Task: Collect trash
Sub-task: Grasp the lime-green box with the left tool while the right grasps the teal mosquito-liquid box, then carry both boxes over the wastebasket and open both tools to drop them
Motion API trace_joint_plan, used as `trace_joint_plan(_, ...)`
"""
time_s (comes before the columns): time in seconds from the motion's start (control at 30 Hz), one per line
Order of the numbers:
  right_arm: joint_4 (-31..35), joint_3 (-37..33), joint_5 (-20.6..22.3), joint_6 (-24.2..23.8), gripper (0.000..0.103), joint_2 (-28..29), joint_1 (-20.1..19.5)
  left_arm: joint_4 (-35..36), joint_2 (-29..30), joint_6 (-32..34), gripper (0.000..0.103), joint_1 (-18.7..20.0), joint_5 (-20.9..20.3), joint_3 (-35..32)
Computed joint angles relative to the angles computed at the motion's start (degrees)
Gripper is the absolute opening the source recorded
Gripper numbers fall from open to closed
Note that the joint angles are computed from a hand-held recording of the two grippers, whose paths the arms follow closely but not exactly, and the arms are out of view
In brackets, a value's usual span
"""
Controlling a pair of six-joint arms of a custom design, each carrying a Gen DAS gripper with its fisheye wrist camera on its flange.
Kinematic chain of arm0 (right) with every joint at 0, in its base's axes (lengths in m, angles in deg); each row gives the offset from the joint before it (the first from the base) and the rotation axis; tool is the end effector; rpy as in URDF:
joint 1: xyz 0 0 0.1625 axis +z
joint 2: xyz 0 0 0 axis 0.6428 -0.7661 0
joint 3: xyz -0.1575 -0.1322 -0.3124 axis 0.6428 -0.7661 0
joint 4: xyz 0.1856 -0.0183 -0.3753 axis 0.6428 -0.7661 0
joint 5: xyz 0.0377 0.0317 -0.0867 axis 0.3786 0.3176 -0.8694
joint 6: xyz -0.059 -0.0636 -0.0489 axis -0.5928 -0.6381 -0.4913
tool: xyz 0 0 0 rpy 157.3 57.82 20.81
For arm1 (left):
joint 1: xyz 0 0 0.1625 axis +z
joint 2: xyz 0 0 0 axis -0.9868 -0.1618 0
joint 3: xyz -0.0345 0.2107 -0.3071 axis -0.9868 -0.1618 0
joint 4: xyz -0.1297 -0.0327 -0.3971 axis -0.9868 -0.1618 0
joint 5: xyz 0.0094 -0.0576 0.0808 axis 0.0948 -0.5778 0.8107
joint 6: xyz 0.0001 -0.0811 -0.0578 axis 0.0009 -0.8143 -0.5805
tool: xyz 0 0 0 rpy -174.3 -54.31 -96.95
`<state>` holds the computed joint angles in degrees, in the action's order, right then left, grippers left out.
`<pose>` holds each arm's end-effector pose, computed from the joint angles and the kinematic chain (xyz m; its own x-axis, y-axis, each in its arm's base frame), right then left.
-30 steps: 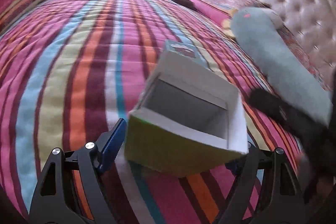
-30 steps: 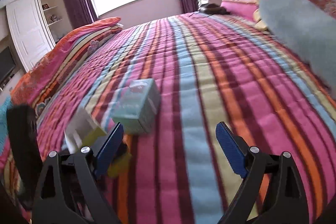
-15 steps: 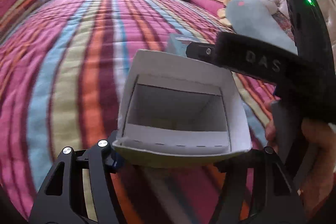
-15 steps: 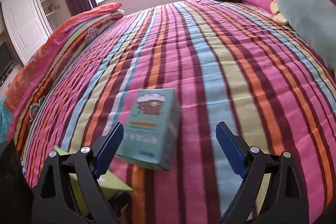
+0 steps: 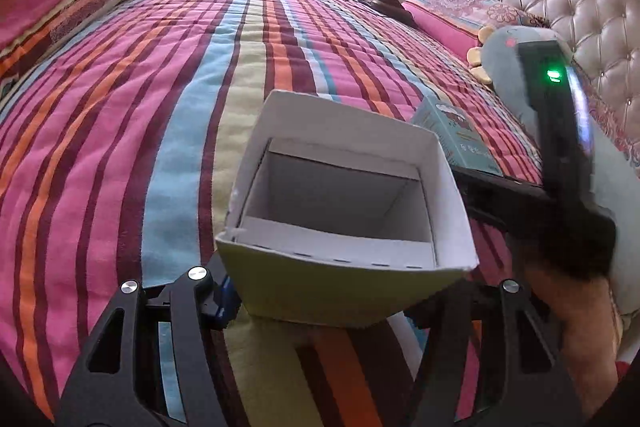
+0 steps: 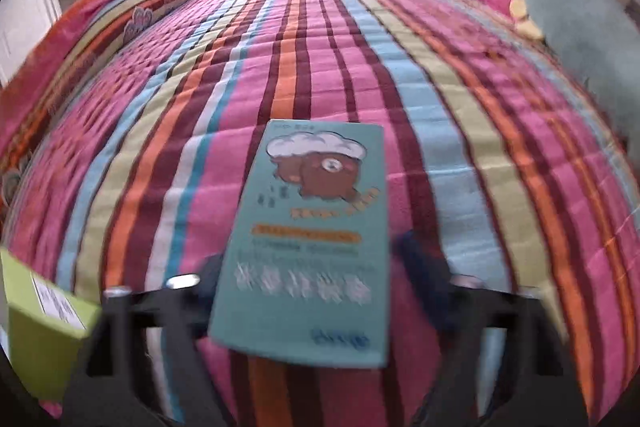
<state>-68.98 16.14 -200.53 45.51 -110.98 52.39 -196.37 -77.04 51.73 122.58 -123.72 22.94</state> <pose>0.1191 -0.7322 0.3738 -0.7307 -0.1763 0.6596 -0.5357 0.7470 -0.3938 -0.4389 -0.6733 0.0247 -0.8675 -0.0020 -0.4974 0.3386 0.7301 -0.5935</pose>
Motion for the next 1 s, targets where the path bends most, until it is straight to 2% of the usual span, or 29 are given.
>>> trace_joint_plan(0.17, 5.5, 7.6, 9.2, 2.9, 0.045, -8.9, -2.8, -2.6, -0.6, 0.1, 0.061, 0.2, -1.2, 1.3)
trace_joint_plan(0.23, 5.3, 14.4, 12.4, 3.0, 0.045, -15.6, -4.6, -3.3, -0.8, 0.2, 0.061, -0.2, -0.4, 1.9)
trace_joint_plan(0.3, 3.5, 21.6, 13.8, 1.0, 0.045, -22.1, -5.8, -4.9, -1.2, 0.7, 0.061, -0.9, 1.1, 3.2)
trace_joint_plan(0.37, 3.9, 28.6, 16.5, -0.4, 0.045, -29.7, -7.8, -7.2, -2.5, 0.7, 0.061, -2.3, 2.8, 6.4)
trace_joint_plan(0.4, 5.6, 32.3, 18.9, -0.9, 0.045, -34.8, -9.5, -9.0, -4.2, 0.1, 0.061, -3.5, 3.1, 9.8)
trace_joint_plan(0.47, 7.4, 37.1, 21.2, -2.1, 0.045, -41.4, -11.5, -11.8, -7.3, -1.2, 0.061, -5.5, 2.9, 15.7)
trace_joint_plan(0.57, 11.6, 42.0, 25.1, -3.7, 0.045, -49.3, -14.3, -12.5, -12.4, -5.3, 0.061, -9.6, 3.6, 25.2)
trace_joint_plan(0.67, 16.9, 47.3, 30.9, -6.6, 0.045, -58.7, -17.4, -12.1, -18.2, -11.3, 0.061, -14.8, 3.5, 35.3)
trace_joint_plan(0.77, 22.2, 51.3, 35.3, -10.3, 0.045, -66.8, -20.3, -8.6, -24.1, -19.3, 0.061, -21.8, 4.0, 45.3)
trace_joint_plan(0.83, 28.5, 53.9, 38.8, -13.9, 0.045, -73.4, -23.6, -3.3, -27.9, -27.0, 0.061, -27.7, 3.6, 51.4)
trace_joint_plan(0.93, 36.7, 57.1, 41.8, -20.6, 0.045, -82.8, -29.2, 6.6, -31.4, -39.4, 0.061, -35.2, 2.4, 56.2)
trace_joint_plan(1.0, 43.8, 58.0, 44.2, -25.8, 0.045, -88.9, -34.7, 13.2, -33.4, -49.3, 0.061, -40.7, 0.6, 58.6)
